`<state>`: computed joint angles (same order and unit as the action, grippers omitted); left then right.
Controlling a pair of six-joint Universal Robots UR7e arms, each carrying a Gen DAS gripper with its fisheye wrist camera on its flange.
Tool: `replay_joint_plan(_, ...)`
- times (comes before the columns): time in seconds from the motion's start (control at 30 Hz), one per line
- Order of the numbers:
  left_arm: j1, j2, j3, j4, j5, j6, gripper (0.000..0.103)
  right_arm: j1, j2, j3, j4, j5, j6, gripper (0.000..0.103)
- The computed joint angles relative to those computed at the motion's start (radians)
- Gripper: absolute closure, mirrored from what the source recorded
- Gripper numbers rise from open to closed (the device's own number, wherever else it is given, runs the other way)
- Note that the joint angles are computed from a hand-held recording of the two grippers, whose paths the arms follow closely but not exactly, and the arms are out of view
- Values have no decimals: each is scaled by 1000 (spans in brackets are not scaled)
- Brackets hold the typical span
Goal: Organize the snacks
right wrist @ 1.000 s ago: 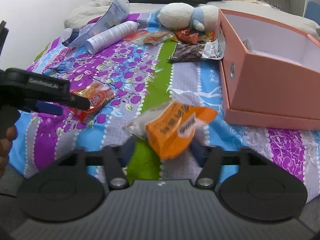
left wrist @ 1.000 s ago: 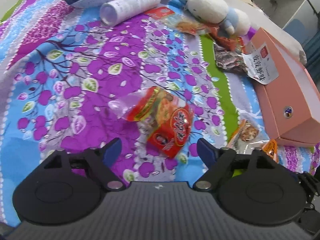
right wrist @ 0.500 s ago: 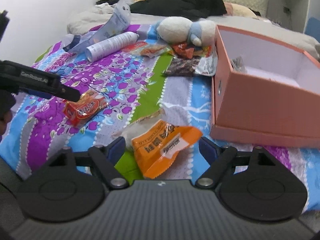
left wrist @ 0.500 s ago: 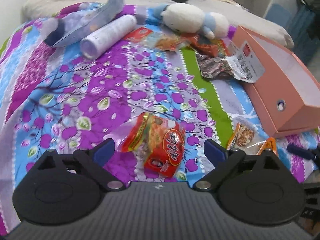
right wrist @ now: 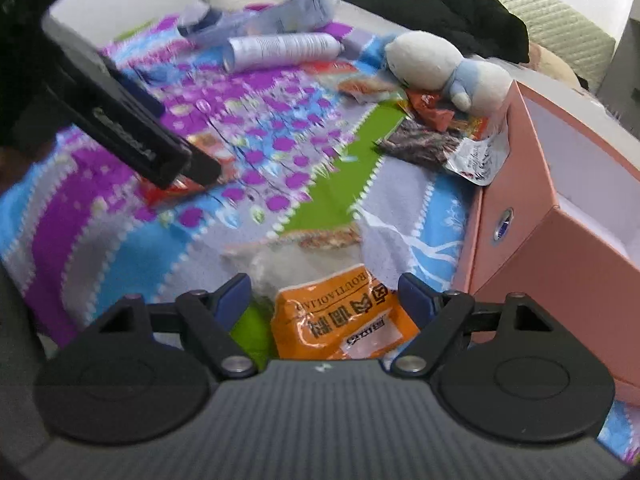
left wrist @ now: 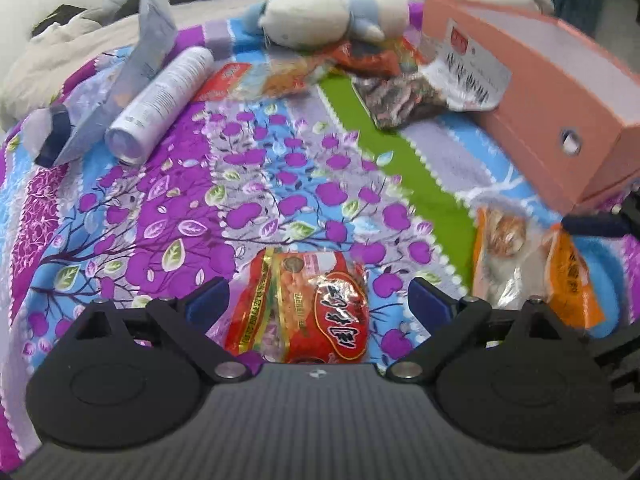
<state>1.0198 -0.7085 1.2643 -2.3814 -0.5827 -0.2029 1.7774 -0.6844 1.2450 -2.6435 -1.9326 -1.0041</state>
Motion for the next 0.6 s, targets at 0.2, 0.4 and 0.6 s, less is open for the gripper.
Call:
replay_joint_plan(0.2,32,25,-41,75,-6,-41,5,-4,15,-22,19,-1,48,19)
replay_joint_plan(0.4,58,17,-72,127,-75,-169,6,-2,33,-32,-4,-18,64,21)
replay_joint_plan(0.6,56,25,-79,133,-53,-176,15,6,49,-55,-13,-43,108,28)
